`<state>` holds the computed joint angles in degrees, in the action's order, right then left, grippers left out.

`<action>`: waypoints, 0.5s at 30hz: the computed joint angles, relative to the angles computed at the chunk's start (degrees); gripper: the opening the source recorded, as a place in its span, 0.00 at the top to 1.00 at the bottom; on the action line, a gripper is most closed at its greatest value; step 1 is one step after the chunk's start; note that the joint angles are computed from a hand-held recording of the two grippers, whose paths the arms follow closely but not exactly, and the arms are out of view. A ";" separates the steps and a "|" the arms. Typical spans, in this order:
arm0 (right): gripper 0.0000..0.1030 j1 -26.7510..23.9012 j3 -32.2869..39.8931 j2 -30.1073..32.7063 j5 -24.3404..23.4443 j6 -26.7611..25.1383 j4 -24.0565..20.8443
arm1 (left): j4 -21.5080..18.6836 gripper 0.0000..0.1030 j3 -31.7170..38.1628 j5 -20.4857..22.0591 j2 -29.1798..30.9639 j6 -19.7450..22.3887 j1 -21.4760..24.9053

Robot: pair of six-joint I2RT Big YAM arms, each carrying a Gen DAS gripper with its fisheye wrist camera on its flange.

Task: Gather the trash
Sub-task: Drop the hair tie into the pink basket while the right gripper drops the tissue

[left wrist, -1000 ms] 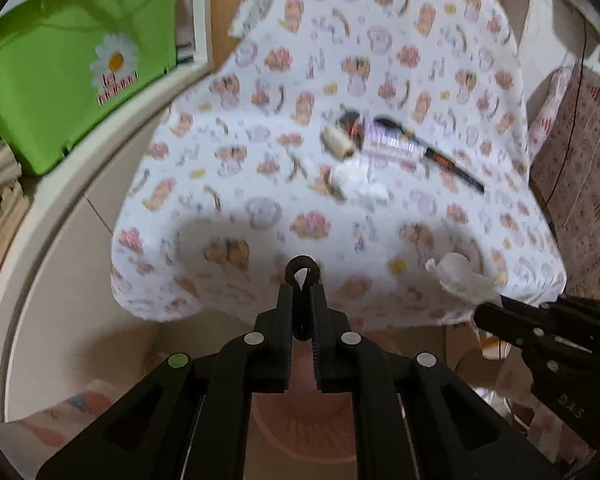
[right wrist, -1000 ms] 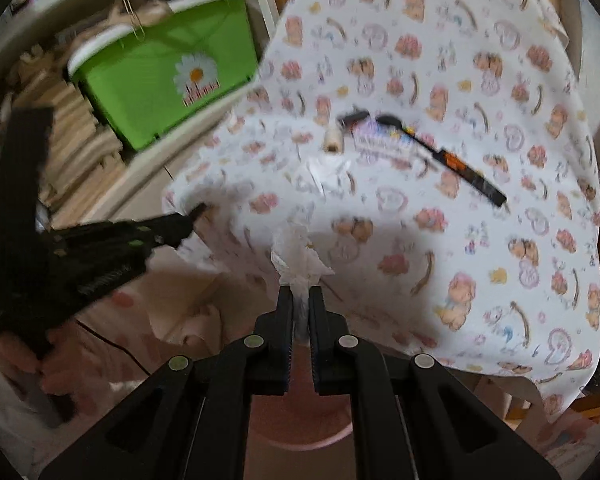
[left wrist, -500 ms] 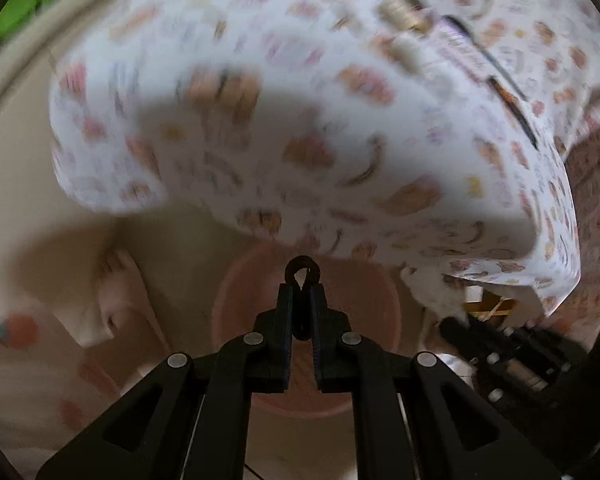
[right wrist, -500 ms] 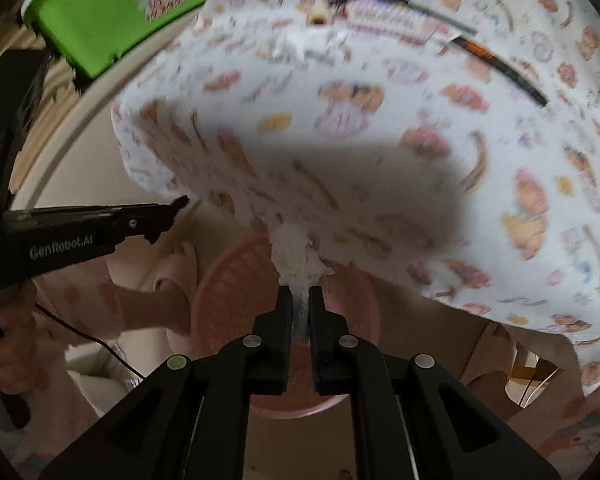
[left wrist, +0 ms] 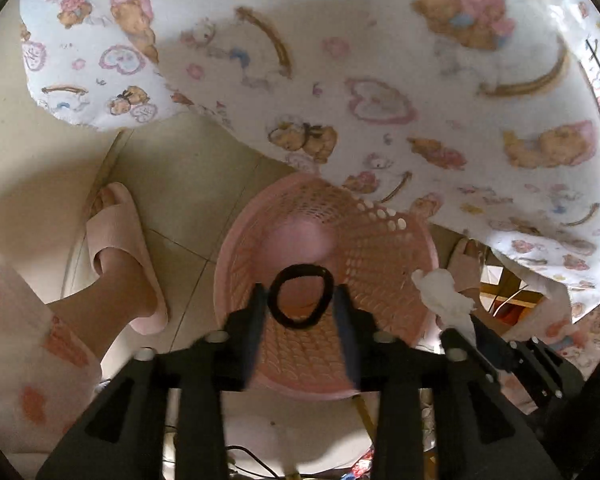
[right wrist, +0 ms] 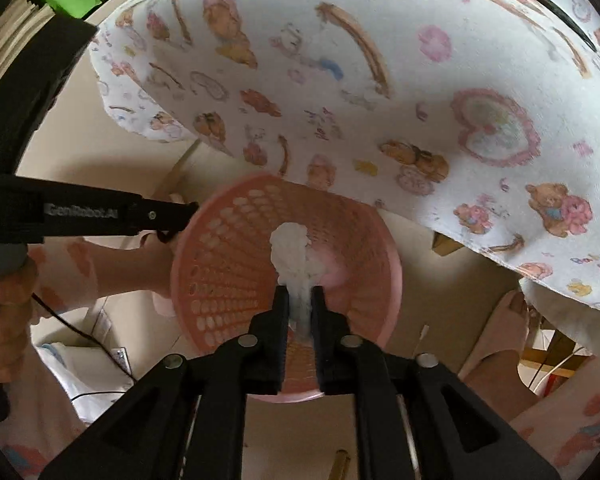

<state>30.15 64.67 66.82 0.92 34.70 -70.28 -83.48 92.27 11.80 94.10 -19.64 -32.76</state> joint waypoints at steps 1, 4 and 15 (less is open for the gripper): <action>0.73 -0.18 -0.09 0.09 0.03 0.19 -0.18 | 0.05 0.49 0.28 -0.39 -0.13 0.26 -0.08; 0.70 -0.24 -0.28 0.20 1.64 -0.09 -0.75 | 0.79 0.43 0.60 -3.89 -1.27 0.84 -0.87; 0.42 -1.44 2.03 -3.43 6.28 0.77 -0.97 | 6.88 0.30 2.74 -12.73 -6.94 2.26 -1.76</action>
<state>28.71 66.70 63.40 7.20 35.47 -71.25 -76.61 95.01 -0.94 87.17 -17.39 -34.52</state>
